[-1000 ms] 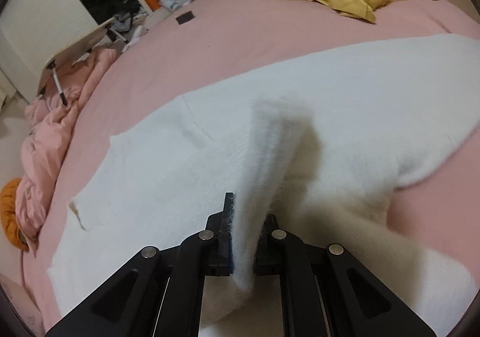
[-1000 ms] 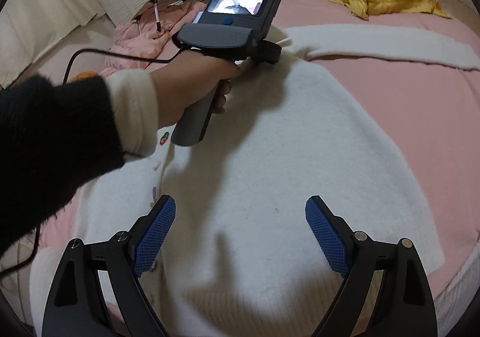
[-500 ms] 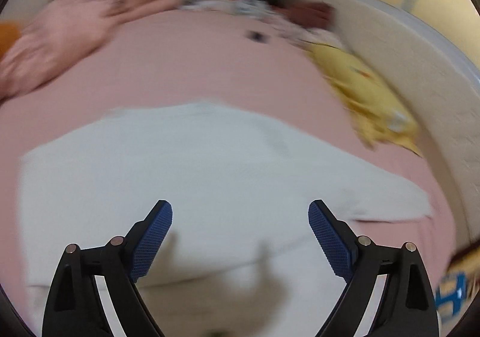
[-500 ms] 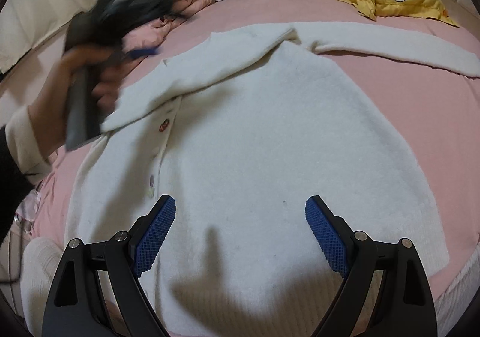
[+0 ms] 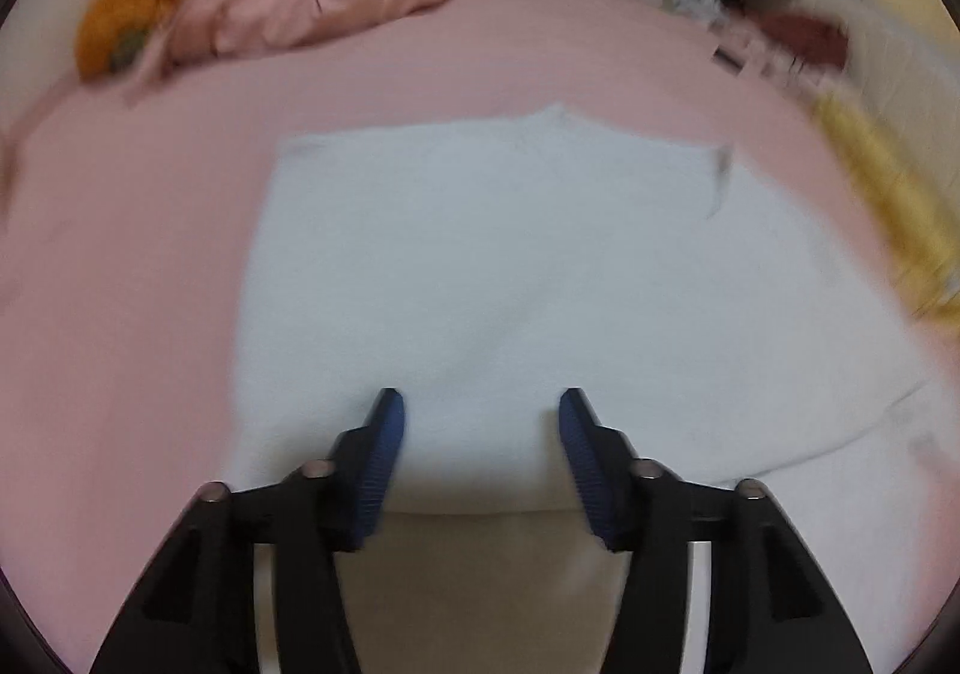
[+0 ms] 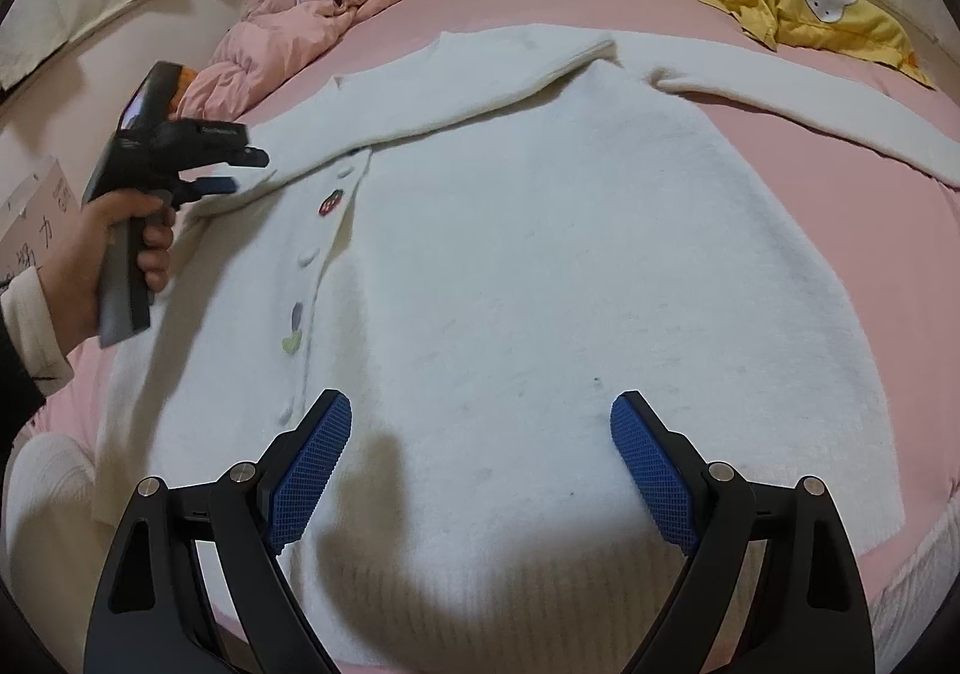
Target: Fold clothes
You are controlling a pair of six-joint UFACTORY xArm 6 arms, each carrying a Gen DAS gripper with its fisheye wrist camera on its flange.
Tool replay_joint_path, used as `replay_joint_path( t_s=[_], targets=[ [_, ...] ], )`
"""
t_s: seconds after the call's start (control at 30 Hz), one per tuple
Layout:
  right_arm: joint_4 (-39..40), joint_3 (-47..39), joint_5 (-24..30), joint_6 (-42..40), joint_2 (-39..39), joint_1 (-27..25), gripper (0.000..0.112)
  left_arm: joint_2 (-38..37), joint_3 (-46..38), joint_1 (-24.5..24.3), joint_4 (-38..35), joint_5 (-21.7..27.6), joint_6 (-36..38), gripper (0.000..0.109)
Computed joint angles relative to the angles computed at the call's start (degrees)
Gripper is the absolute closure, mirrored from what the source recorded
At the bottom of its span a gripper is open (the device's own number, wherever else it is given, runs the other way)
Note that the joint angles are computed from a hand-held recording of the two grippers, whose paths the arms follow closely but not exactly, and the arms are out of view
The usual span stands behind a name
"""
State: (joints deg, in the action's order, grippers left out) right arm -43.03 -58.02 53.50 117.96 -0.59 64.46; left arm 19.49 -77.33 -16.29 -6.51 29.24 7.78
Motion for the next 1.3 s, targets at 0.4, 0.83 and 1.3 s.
replay_joint_path(
  t_s=[0.4,0.83,1.3],
  targets=[
    [0.2,-0.8,1.6,-0.2,0.1,0.7,0.023,-1.5,3.6,-1.0,5.3,-2.2,2.1,0.053],
    [-5.3,-12.4,22.7,-4.3,4.9,8.5,0.023,-39.2,35.4,0.9,-11.5,-4.7,17.1,0.018],
    [-7.6,-19.2,31.1,-5.3,7.2,13.6,0.023,-66.6,56.7,3.3,-20.0,3.2,25.2,0.018]
  ],
)
